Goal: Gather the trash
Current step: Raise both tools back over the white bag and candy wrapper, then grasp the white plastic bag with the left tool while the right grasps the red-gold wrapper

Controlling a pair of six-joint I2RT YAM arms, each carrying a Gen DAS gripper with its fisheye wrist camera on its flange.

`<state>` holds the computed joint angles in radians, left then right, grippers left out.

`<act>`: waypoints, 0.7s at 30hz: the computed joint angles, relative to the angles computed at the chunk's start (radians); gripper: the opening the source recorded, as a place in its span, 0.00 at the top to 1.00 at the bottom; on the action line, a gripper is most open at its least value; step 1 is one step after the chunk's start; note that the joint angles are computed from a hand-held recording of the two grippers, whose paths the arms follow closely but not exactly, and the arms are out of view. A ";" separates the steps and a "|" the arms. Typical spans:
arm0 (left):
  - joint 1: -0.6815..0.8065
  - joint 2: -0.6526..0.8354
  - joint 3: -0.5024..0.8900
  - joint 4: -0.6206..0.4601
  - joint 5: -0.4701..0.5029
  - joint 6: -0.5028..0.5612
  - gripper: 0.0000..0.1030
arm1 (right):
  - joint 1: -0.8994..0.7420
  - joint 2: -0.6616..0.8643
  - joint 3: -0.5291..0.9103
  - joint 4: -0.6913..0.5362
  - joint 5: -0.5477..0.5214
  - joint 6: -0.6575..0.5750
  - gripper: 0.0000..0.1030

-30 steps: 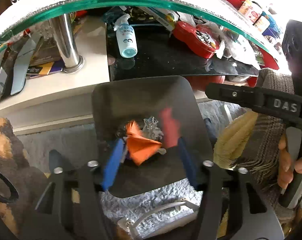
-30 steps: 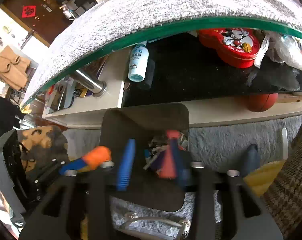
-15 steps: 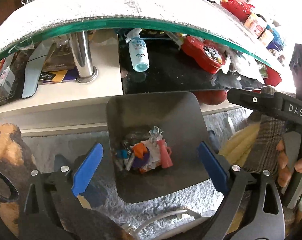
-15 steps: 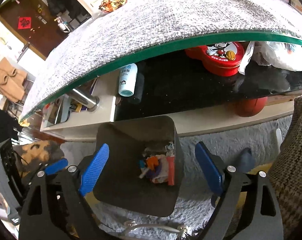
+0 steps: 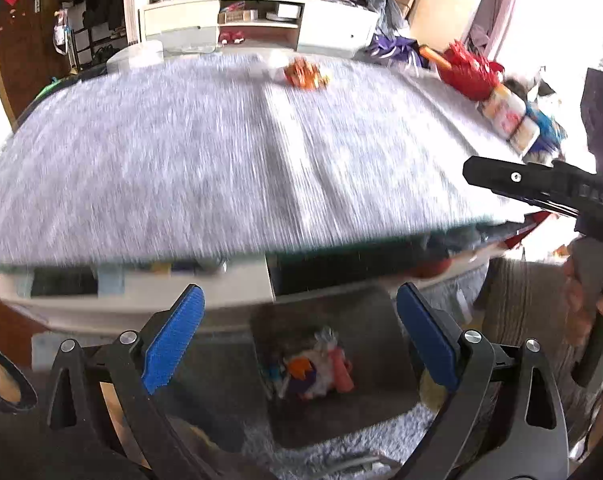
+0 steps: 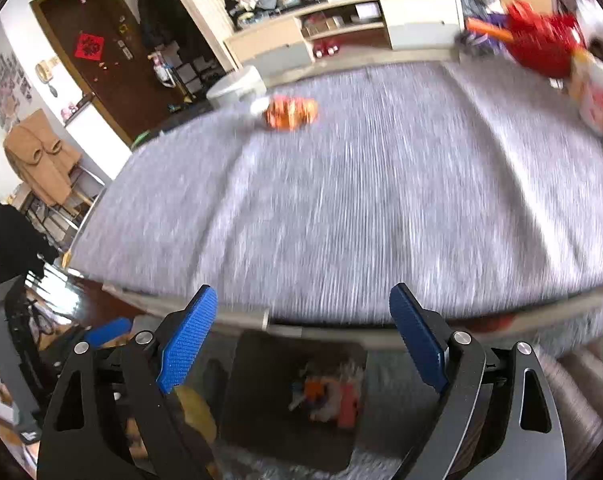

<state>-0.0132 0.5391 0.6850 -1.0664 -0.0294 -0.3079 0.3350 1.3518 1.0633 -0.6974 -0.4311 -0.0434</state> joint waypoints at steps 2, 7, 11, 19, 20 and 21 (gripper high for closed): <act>0.131 0.071 0.038 0.041 0.069 0.108 0.11 | 0.013 0.076 0.080 0.012 0.013 0.008 0.14; 0.310 0.318 0.145 0.191 0.113 0.282 0.11 | 0.063 0.281 0.291 0.034 0.029 0.031 0.14; 0.368 0.515 0.231 0.290 0.121 0.331 0.11 | 0.113 0.431 0.451 0.031 0.061 0.039 0.14; 0.423 0.799 0.385 0.388 0.153 0.374 0.11 | 0.170 0.751 0.801 -0.030 0.102 0.049 0.14; 0.422 0.818 0.396 0.394 0.149 0.379 0.11 | 0.178 0.787 0.844 -0.042 0.106 0.052 0.14; 0.424 0.837 0.410 0.396 0.147 0.386 0.11 | 0.185 0.818 0.882 -0.051 0.106 0.052 0.14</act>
